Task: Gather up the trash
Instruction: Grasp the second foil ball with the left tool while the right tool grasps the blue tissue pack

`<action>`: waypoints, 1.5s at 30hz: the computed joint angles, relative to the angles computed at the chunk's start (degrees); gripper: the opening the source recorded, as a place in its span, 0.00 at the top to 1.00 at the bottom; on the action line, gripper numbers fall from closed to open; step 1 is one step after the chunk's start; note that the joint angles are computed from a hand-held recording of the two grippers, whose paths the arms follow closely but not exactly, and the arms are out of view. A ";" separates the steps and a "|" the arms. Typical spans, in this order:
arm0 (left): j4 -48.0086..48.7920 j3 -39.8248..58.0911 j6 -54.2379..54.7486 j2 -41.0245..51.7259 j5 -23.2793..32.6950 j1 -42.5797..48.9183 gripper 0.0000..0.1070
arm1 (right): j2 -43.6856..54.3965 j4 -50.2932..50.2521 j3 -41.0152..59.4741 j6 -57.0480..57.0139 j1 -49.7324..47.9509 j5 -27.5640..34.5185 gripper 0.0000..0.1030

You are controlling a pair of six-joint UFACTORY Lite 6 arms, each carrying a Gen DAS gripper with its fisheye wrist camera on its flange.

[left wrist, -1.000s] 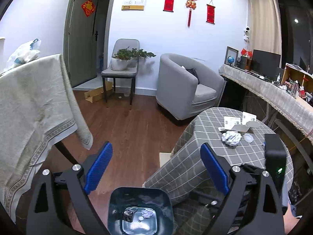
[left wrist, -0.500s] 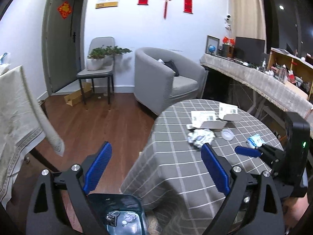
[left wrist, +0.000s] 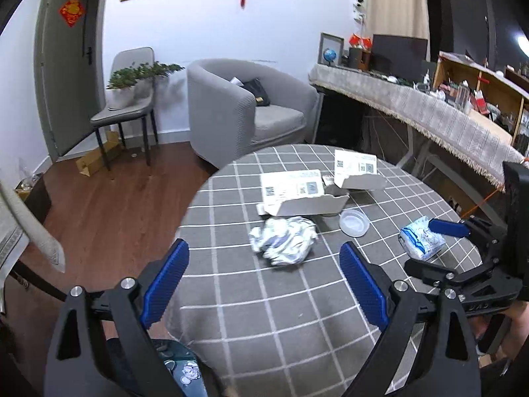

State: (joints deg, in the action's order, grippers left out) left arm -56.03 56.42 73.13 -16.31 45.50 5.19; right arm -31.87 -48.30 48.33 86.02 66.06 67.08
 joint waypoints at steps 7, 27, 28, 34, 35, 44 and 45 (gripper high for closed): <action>3.66 1.78 -3.80 5.74 -7.30 -8.17 0.12 | -7.60 4.97 -4.45 -6.87 -7.06 -1.63 0.09; 10.48 8.20 -9.14 15.77 -10.64 -15.23 0.46 | -8.95 17.80 -6.74 -25.26 -26.05 -11.07 0.06; 10.45 8.02 -9.28 15.58 -10.69 -15.28 0.47 | -8.25 17.19 -6.44 -24.49 -25.31 -10.50 0.06; 9.76 6.38 -8.44 13.21 -8.47 -13.92 0.47 | -6.07 14.32 -5.55 -19.34 -20.91 -7.06 0.10; 9.79 6.26 -8.26 12.90 -7.87 -13.56 0.47 | -6.12 13.91 -5.58 -18.59 -20.40 -6.41 0.15; 10.03 1.89 -4.56 7.44 -3.09 -8.75 0.48 | -5.07 10.75 -5.23 -11.95 -16.01 -3.54 0.31; 9.75 1.45 -3.84 6.77 -2.24 -7.79 0.48 | -5.06 10.52 -5.14 -10.63 -15.15 -3.76 0.31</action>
